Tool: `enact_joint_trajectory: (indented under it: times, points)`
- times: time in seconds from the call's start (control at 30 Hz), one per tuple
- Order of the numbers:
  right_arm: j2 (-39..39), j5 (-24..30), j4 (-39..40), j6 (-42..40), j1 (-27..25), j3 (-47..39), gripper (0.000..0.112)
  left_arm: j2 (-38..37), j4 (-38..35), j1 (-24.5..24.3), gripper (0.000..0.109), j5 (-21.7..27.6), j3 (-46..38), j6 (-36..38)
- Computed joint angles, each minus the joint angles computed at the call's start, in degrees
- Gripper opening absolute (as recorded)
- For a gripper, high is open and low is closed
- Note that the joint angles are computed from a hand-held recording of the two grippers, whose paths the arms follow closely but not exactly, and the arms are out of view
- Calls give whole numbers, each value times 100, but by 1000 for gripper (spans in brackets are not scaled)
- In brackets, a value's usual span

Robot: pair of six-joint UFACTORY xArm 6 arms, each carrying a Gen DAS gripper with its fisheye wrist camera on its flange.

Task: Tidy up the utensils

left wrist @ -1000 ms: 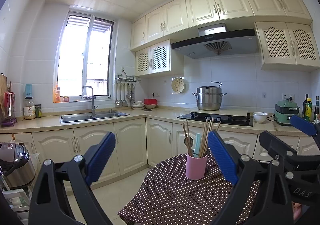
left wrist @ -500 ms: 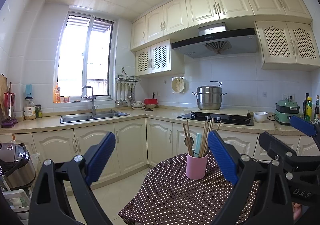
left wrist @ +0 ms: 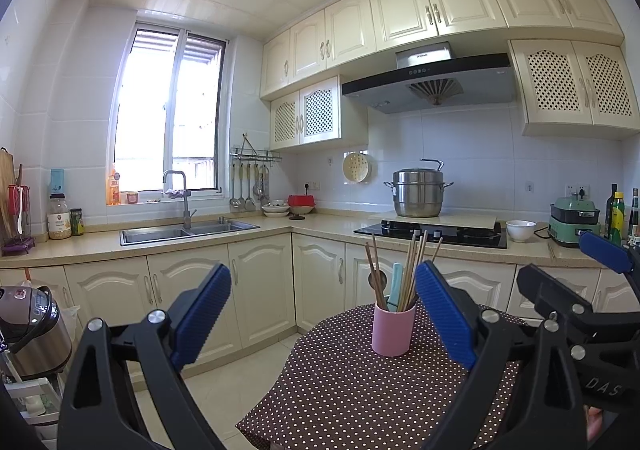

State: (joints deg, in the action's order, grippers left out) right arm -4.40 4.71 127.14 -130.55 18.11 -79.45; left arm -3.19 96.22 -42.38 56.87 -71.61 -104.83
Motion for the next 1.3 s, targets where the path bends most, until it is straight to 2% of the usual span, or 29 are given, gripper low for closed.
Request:
enact_joint_trajectory:
  times: [0.43, 0.73, 1.3]
  points:
    - [27, 19, -201, 223, -17, 5, 94, 5, -19, 16, 92, -21, -8, 24]
    - [139, 67, -45, 69, -57, -55, 94, 120, -1, 117, 92, -122, -80, 67]
    - [1263, 156, -1800, 2029, -192, -1052, 94, 1058, -160, 599, 92, -540, -1147, 673]
